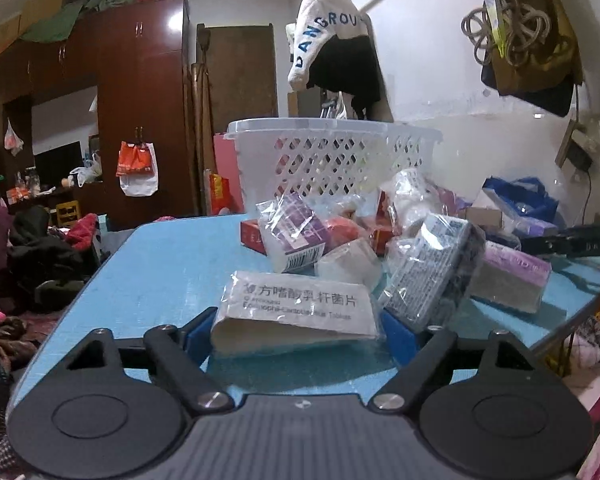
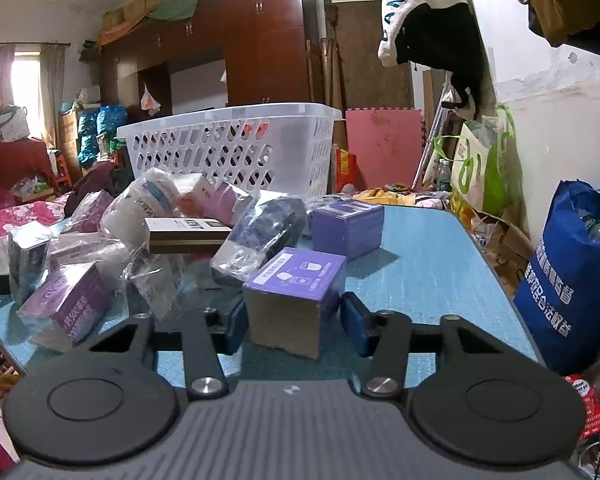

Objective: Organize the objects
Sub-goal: 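Grasp the lavender box with the right gripper while the left gripper grasps the white tablet packet, then carry the lavender box into the basket and open the right gripper while the left drops the packet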

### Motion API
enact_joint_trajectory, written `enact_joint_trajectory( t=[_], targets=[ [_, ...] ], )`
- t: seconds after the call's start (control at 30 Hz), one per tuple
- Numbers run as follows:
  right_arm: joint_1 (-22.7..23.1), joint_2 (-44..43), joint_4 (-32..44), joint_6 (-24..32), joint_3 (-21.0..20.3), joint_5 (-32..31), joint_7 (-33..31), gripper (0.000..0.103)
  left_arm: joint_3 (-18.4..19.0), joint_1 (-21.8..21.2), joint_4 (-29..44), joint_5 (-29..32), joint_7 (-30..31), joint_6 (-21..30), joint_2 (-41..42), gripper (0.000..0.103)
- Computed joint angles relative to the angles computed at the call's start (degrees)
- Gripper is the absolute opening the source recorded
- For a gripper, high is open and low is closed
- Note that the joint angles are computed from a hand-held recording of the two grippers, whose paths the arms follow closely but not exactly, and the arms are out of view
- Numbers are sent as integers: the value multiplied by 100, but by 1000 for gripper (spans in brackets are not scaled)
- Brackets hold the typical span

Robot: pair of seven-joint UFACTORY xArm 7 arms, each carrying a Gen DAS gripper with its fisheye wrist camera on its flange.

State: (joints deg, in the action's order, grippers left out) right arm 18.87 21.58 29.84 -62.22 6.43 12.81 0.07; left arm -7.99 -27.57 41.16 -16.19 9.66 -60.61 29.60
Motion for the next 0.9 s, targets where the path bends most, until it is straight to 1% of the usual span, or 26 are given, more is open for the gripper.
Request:
enact_joint_trajectory(
  t=[0.13,0.27,0.37,0.43,0.53,0.63,0.7,0.77,0.8,0.87,0.9],
  targets=[
    [30,-36,-60,-164,-9,71,-67,47,-24,203,-12,381,-357,-121,30,86],
    [4,-194,-152,-351,-16,123,-64,46,-32,226,71,426,-452,-175,-64,86],
    [-91,-429,-171,-272,-45,-1,-93,46,-39,225,236,477,-482,-139,-131,86],
    [-174,-593,-135,-122,-63,-147,-118,46,-62,266,361,565,-588,-66,-178,86],
    [-325,-819,63,287,-89,-447,-114,45,-97,412,628,875,-904,168,-261,86],
    [-499,-1010,535,937,-110,-903,-52,45,-115,533,1053,1123,-1185,739,-369,86],
    [-527,-1013,983,1366,-99,-1048,-112,45,-102,594,1506,1288,-1316,1290,-402,86],
    [-544,-886,1563,1874,-86,-1227,-156,45,-44,538,2093,1220,-1287,1869,-306,86],
    [-494,-790,1864,2137,-93,-1178,-283,45,12,486,2478,1166,-1220,2268,-204,86],
    [-211,-476,2628,2756,-213,-723,-837,45,162,339,3274,906,-1128,3039,78,86],
    [-110,-337,2936,3066,-270,-546,-993,45,252,265,3639,818,-1097,3381,229,86]
  ],
)
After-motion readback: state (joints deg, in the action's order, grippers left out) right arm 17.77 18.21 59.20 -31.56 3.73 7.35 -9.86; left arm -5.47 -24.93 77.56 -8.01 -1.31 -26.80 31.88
